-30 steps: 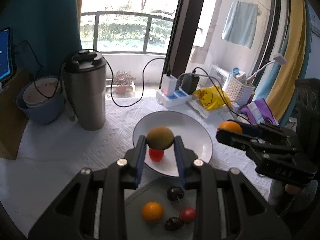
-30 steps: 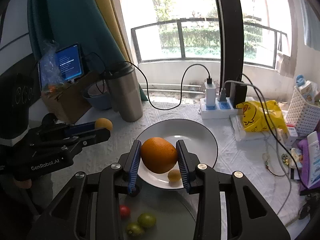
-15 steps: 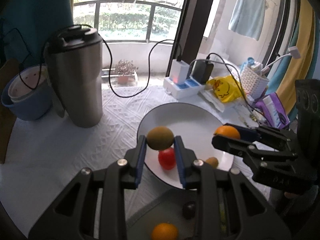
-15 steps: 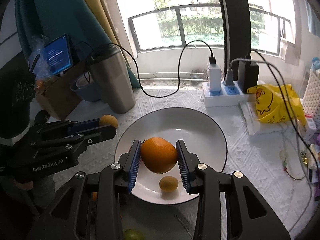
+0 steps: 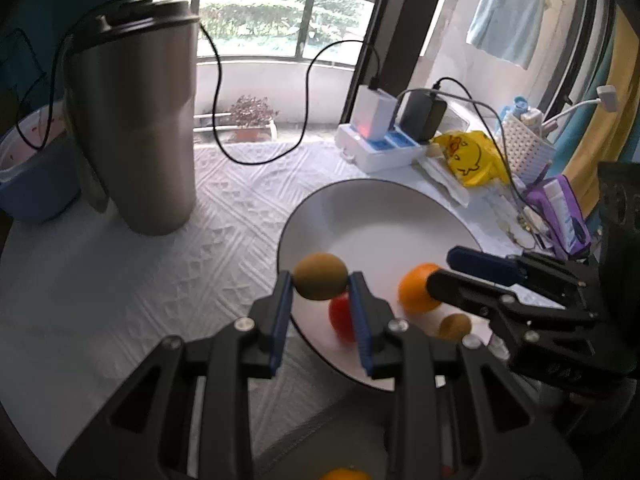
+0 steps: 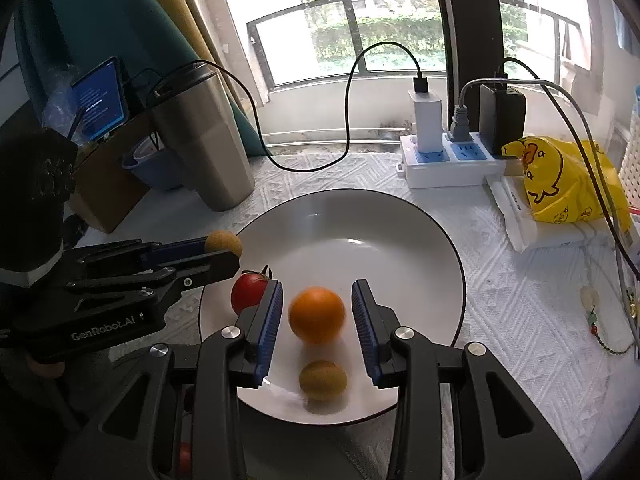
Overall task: Organize fruits
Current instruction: 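Open the right tool to drop the orange while the left tool releases the brown fruit into the bowl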
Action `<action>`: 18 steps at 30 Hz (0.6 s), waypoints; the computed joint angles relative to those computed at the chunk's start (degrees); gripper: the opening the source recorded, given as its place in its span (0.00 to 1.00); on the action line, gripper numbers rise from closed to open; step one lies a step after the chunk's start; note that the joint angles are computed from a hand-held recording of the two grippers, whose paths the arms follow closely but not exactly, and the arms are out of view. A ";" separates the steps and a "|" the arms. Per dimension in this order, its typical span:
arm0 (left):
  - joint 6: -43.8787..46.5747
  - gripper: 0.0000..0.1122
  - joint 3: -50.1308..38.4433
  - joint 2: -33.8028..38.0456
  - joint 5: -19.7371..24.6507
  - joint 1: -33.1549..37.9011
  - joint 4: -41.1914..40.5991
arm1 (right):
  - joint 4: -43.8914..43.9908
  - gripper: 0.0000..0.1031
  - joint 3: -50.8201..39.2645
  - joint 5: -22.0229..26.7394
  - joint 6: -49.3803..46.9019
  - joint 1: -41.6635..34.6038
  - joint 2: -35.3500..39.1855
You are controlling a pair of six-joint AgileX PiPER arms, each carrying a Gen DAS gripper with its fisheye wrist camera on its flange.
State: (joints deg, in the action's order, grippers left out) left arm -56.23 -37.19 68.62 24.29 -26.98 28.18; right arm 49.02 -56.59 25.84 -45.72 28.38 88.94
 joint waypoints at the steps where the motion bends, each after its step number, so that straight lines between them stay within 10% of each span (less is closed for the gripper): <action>1: -0.14 0.27 0.03 0.01 -0.01 0.11 0.04 | -0.52 0.37 -0.01 -0.08 0.61 0.01 0.00; 18: -13.53 0.40 -0.73 -8.98 10.62 -9.45 10.52 | -8.38 0.38 1.49 0.05 9.91 2.39 -8.29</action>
